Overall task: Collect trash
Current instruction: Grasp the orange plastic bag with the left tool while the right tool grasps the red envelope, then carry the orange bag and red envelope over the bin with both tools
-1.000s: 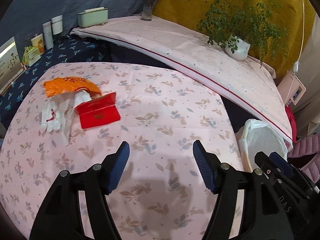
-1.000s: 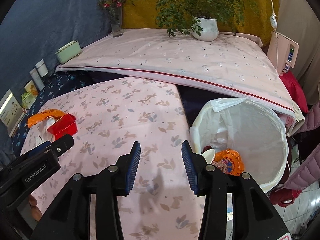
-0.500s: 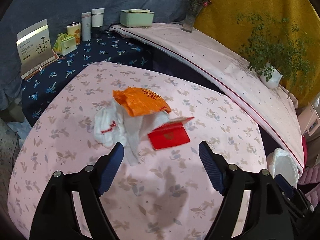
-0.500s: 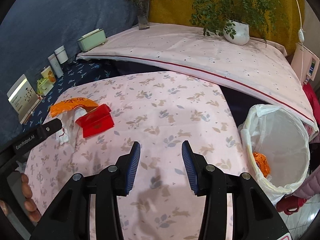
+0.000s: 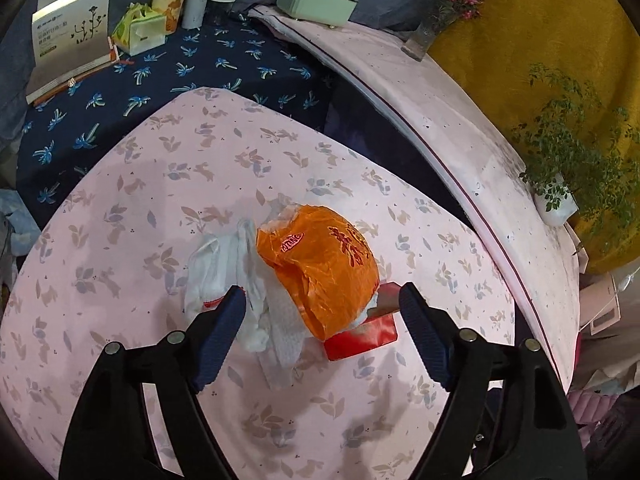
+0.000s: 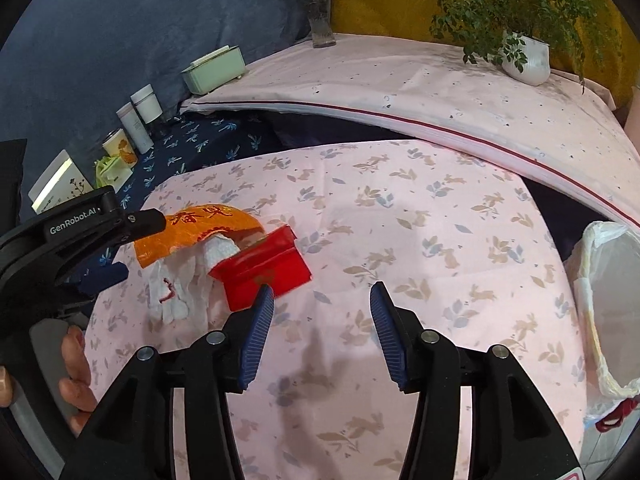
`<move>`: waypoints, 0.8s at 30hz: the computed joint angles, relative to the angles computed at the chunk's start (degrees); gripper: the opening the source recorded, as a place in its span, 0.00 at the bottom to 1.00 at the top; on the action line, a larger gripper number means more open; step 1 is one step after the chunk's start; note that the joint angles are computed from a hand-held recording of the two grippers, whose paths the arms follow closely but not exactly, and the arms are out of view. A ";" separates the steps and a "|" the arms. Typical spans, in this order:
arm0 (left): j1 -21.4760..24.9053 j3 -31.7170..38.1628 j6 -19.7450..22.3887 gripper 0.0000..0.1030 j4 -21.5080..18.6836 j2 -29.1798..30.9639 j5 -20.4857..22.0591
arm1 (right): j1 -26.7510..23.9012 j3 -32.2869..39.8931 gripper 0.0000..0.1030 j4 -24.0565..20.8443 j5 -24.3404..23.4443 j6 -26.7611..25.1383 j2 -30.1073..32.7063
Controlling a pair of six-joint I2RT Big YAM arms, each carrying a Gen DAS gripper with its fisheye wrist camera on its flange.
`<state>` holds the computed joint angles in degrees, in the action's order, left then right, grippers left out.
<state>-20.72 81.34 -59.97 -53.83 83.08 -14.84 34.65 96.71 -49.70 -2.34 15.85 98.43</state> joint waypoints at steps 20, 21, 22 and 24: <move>2.29 -3.33 5.37 0.18 6.04 -1.35 4.40 | 1.49 15.17 0.24 -4.34 -5.82 8.55 15.71; 2.19 -3.33 5.56 0.18 5.99 -1.34 4.37 | 1.53 15.12 0.14 -4.76 -6.13 8.19 15.78; 1.97 -3.22 5.89 0.18 5.80 -1.27 4.10 | 1.58 14.43 0.13 -4.45 -6.31 8.07 15.36; 1.27 -3.01 6.39 0.18 5.28 -1.20 2.88 | 1.62 12.32 0.09 -3.36 -5.98 7.54 13.86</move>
<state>-19.45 78.33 -53.58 -48.55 81.87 -11.96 36.27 109.03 -53.06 -8.31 23.39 112.29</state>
